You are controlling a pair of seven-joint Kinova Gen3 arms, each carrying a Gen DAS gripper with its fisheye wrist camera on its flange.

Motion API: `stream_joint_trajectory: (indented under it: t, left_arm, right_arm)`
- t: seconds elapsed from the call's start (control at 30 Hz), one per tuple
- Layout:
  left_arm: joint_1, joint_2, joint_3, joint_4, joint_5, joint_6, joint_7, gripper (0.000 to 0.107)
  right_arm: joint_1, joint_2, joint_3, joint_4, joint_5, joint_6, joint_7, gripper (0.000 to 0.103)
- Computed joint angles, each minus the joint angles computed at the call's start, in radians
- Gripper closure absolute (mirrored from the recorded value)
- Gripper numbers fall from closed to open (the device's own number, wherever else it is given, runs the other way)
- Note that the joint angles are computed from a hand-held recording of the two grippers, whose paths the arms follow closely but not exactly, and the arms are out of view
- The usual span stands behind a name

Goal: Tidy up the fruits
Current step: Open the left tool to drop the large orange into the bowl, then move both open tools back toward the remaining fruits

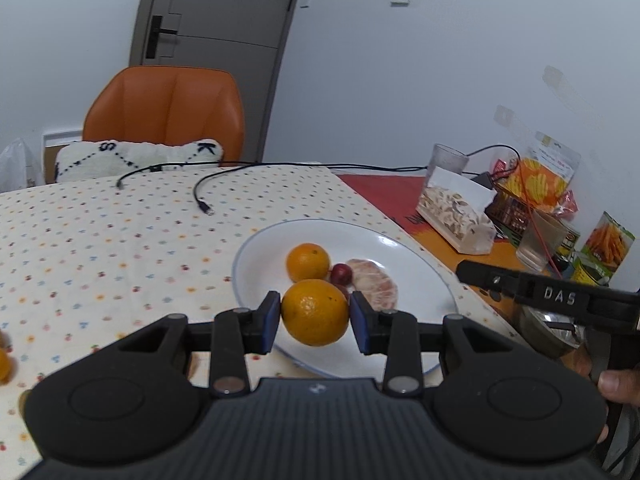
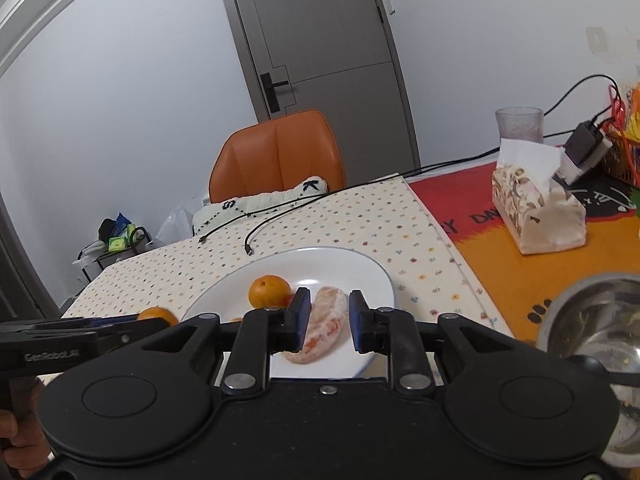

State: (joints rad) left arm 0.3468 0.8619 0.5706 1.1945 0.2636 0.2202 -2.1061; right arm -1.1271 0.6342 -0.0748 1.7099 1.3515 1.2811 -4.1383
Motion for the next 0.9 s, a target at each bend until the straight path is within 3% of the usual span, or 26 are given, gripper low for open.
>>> stream_joint_trajectory:
  t: [0.27, 0.43, 0.6, 0.83, 0.9]
  left_arm:
    - [-0.002, -0.013, 0.005, 0.028, -0.015, -0.029, 0.006, 0.065]
    - [-0.005, -0.045, -0.025, 0.062, -0.02, -0.053, 0.043, 0.052]
    - [-0.014, -0.083, -0.051, 0.119, -0.046, -0.102, 0.096, 0.033]
    - [-0.024, -0.134, -0.087, 0.192, -0.096, -0.154, 0.185, 0.022]
    - [-0.04, -0.144, -0.078, 0.216, -0.116, -0.177, 0.207, 0.019]
  right_arm:
    - [-0.005, 0.009, -0.003, 0.0, -0.003, -0.024, -0.024, 0.073]
    - [-0.012, 0.016, -0.001, 0.0, 0.009, -0.037, -0.047, 0.071]
    - [-0.019, 0.026, 0.001, -0.016, 0.018, -0.043, -0.041, 0.06]
    - [-0.032, 0.039, 0.009, -0.042, 0.031, -0.048, -0.025, 0.048]
    - [-0.035, 0.044, 0.013, -0.052, 0.035, -0.048, -0.016, 0.039]
